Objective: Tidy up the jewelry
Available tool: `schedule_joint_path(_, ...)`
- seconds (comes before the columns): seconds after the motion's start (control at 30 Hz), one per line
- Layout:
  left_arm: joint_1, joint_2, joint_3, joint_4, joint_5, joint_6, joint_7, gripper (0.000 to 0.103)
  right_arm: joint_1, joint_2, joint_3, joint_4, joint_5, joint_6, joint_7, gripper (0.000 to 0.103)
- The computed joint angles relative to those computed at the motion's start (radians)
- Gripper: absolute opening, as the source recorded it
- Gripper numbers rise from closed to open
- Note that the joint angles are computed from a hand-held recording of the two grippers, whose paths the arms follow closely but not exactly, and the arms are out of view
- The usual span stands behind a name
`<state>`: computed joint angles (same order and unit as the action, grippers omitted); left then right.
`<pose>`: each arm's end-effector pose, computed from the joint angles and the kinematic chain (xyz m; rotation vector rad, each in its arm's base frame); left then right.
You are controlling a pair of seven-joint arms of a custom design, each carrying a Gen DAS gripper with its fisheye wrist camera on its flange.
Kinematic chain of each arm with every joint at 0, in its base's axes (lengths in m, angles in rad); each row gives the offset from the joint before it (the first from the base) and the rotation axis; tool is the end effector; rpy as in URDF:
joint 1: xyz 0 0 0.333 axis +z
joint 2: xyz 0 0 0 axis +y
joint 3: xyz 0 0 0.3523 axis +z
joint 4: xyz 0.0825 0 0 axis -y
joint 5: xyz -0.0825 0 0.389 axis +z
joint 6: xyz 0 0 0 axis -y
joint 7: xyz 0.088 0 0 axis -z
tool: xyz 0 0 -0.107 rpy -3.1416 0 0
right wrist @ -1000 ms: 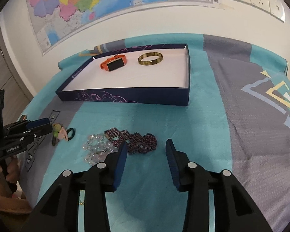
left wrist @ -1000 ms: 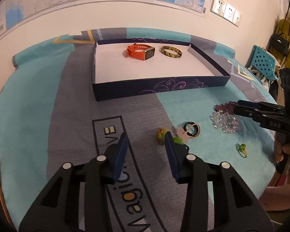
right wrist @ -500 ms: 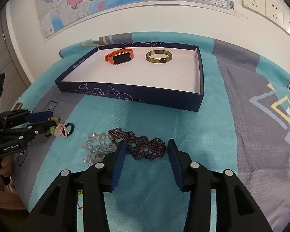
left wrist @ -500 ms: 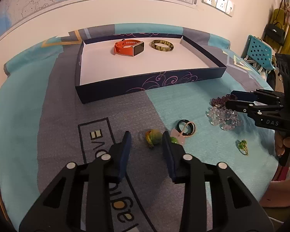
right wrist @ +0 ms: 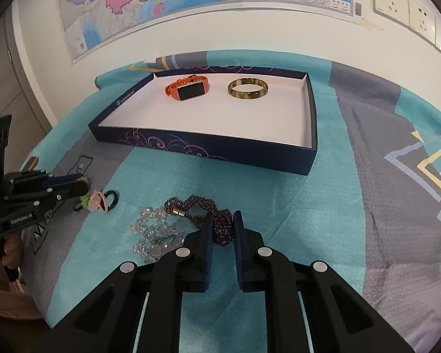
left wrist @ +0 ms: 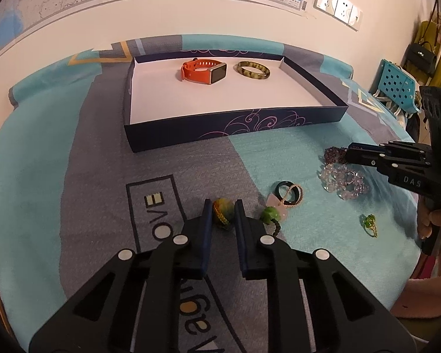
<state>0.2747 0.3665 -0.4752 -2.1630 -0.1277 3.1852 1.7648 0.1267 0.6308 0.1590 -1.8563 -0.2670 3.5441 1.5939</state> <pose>0.6215 -0.0935 0.3512 -1.7092 2.0440 -0.8568 0.6785 0.2103 0.3391 -1.8484 1.1156 -0.7211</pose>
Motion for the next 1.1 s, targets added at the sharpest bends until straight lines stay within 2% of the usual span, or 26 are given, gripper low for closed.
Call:
schedule_joint_path(0.17, -0.005, -0.005, 0.009, -0.008, 0.006, 0.005, -0.003, 0.016, -0.068, -0.001, 0.065, -0.002, -0.063, 0.005, 0.042, 0.011)
schedule_joint_path(0.5, 0.000, -0.006, 0.005, -0.008, 0.005, 0.002, -0.011, 0.013, -0.072, -0.011, 0.059, -0.009, -0.105, 0.026, 0.082, 0.011)
schedule_joint_path(0.67, 0.007, -0.006, -0.002, -0.008, 0.002, 0.003, -0.012, 0.013, -0.093, -0.015, 0.076, -0.014, -0.144, 0.037, 0.109, 0.011)
schedule_joint_path(0.73, 0.022, -0.005, -0.020, -0.007, 0.001, 0.007, -0.007, 0.013, -0.079, -0.022, 0.059, -0.020, -0.141, 0.049, 0.107, 0.011)
schedule_joint_path(0.87, 0.008, -0.008, -0.004, -0.006, 0.006, 0.007, -0.015, 0.013, -0.071, -0.024, 0.047, -0.020, -0.143, 0.054, 0.118, 0.011)
schedule_joint_path(0.93, -0.053, -0.016, 0.064, -0.007, 0.015, 0.007, -0.038, 0.017, -0.067, -0.021, 0.042, -0.017, -0.139, 0.044, 0.122, 0.011)
schedule_joint_path(0.97, -0.052, -0.017, 0.064, -0.009, 0.014, 0.008, -0.042, 0.029, -0.068, -0.019, 0.042, -0.015, -0.138, 0.037, 0.125, 0.011)
schedule_joint_path(1.0, -0.021, -0.015, 0.032, -0.013, 0.010, 0.014, -0.034, 0.034, -0.078, -0.016, 0.051, -0.011, -0.145, 0.028, 0.131, 0.011)
schedule_joint_path(1.1, -0.014, -0.027, 0.027, -0.033, 0.026, 0.044, -0.038, 0.032, -0.087, -0.011, 0.058, -0.010, -0.148, 0.023, 0.136, 0.011)
